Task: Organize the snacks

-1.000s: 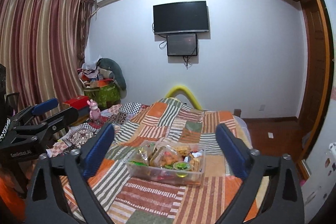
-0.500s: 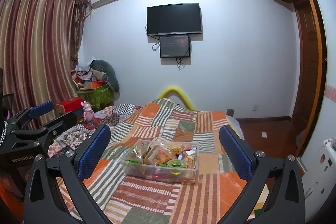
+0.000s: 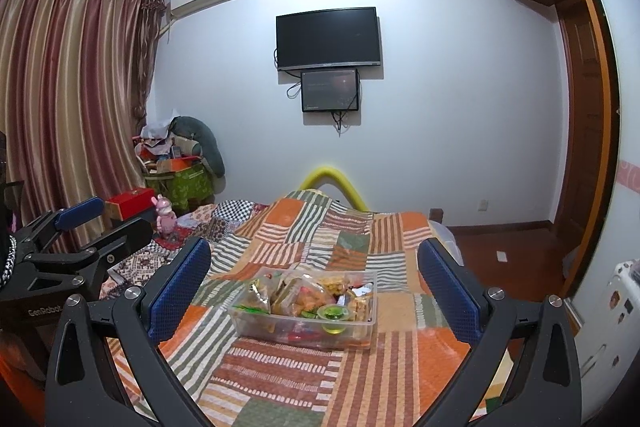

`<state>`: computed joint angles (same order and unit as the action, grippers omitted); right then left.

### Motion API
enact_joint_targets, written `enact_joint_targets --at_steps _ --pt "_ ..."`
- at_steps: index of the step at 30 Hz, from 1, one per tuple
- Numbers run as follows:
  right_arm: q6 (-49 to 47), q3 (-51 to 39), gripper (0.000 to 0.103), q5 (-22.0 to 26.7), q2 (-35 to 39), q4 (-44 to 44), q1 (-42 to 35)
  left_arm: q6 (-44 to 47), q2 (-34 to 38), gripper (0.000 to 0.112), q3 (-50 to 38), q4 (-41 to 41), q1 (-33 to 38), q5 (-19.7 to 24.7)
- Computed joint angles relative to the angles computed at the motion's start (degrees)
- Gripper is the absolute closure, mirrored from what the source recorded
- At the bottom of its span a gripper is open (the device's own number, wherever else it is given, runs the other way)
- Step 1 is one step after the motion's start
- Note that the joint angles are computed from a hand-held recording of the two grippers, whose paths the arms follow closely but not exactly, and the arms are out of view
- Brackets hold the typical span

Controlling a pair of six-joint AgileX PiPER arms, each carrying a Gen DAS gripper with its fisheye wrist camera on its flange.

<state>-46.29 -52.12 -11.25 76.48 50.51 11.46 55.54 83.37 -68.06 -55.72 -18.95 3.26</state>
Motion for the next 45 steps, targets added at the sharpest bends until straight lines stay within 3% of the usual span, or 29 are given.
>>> enact_joint_targets --at_steps 17,22,28,32,41,45 --pt "-6.05 -0.12 0.0 -1.57 -0.23 6.2 0.94 8.94 0.08 0.009 0.11 -8.57 0.53 0.82" --pt "-4.69 -0.03 0.0 -1.26 -0.25 4.76 0.45 7.63 0.25 0.009 -0.11 -7.35 0.64 1.2" --pt "-5.98 0.13 0.0 -1.3 -0.73 5.89 0.3 17.23 0.31 0.009 0.07 -16.86 1.26 2.75" --pt "-6.57 0.18 0.0 -1.66 -0.71 6.41 0.58 20.12 0.29 0.009 0.31 -18.87 1.26 3.33" --pt "-9.74 -0.31 0.0 -1.48 -0.58 9.35 0.49 20.14 0.22 0.009 0.59 -19.62 1.21 3.49" --pt "-10.17 -0.36 0.0 -1.43 -0.49 9.62 0.38 12.6 0.76 0.009 -0.3 -12.12 1.32 4.47"
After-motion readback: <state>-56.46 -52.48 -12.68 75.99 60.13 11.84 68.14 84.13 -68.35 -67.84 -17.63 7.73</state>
